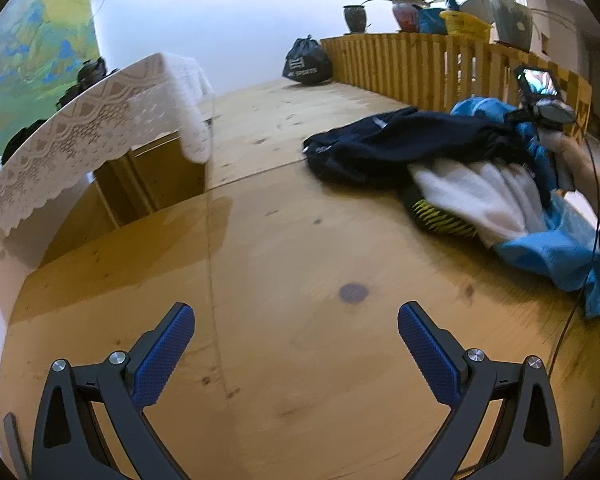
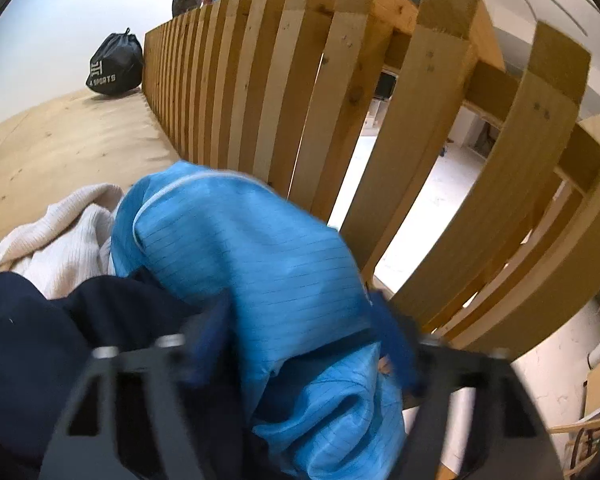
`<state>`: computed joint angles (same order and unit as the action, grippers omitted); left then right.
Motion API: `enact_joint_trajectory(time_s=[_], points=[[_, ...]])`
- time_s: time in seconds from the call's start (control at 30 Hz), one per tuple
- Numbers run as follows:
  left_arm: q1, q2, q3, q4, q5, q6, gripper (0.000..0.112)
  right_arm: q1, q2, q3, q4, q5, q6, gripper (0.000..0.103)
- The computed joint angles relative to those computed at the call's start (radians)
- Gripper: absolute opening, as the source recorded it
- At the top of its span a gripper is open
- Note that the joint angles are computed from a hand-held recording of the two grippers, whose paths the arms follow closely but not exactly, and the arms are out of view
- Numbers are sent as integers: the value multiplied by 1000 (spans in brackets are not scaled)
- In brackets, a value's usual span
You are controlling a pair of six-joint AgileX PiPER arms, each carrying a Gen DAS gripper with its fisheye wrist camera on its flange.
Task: Fold clothes
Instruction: 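Reach the right tool into the clothes pile toward the light-blue coat, then close the right gripper on the light-blue coat fabric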
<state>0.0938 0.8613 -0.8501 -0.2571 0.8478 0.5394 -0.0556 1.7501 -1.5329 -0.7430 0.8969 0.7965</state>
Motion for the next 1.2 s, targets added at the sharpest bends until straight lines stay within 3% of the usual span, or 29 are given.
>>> enact_joint_trajectory(time_s=[0.07, 0.17, 0.27, 0.47, 0.6, 0.73, 0.8, 0.83, 0.9, 0.97, 1.03, 1.2], points=[[-91, 14, -21, 52, -24, -88, 103, -29, -15, 19, 76, -38, -42, 29], [-272, 36, -51, 192, -68, -276, 103, -57, -45, 64, 151, -101, -93, 12], [-401, 52, -67, 306, -85, -410, 103, -45, -90, 126, 129, -147, -99, 8], [-542, 69, -77, 443, -77, -560, 103, -79, -182, 185, 266, -241, -232, 6], [-555, 65, -73, 459, -74, -572, 103, -106, -224, 182, 364, -233, -351, 4], [-534, 66, -71, 433, -76, -552, 103, -156, -234, 108, 476, -129, -464, 4], [-532, 61, -65, 435, -80, -552, 103, -174, -218, 56, 525, -82, -500, 6], [-531, 61, -63, 436, -83, -551, 103, -188, -198, 20, 566, -48, -531, 11], [-526, 64, -59, 429, -89, -546, 103, -207, -176, -24, 619, 2, -570, 24], [-516, 69, -55, 412, -95, -532, 103, -200, -162, -51, 615, 27, -589, 47], [-505, 73, -51, 391, -100, -513, 103, -191, -152, -60, 591, 20, -572, 55], [-493, 72, -42, 379, -107, -493, 103, -141, -45, -169, 479, 100, -504, 60]])
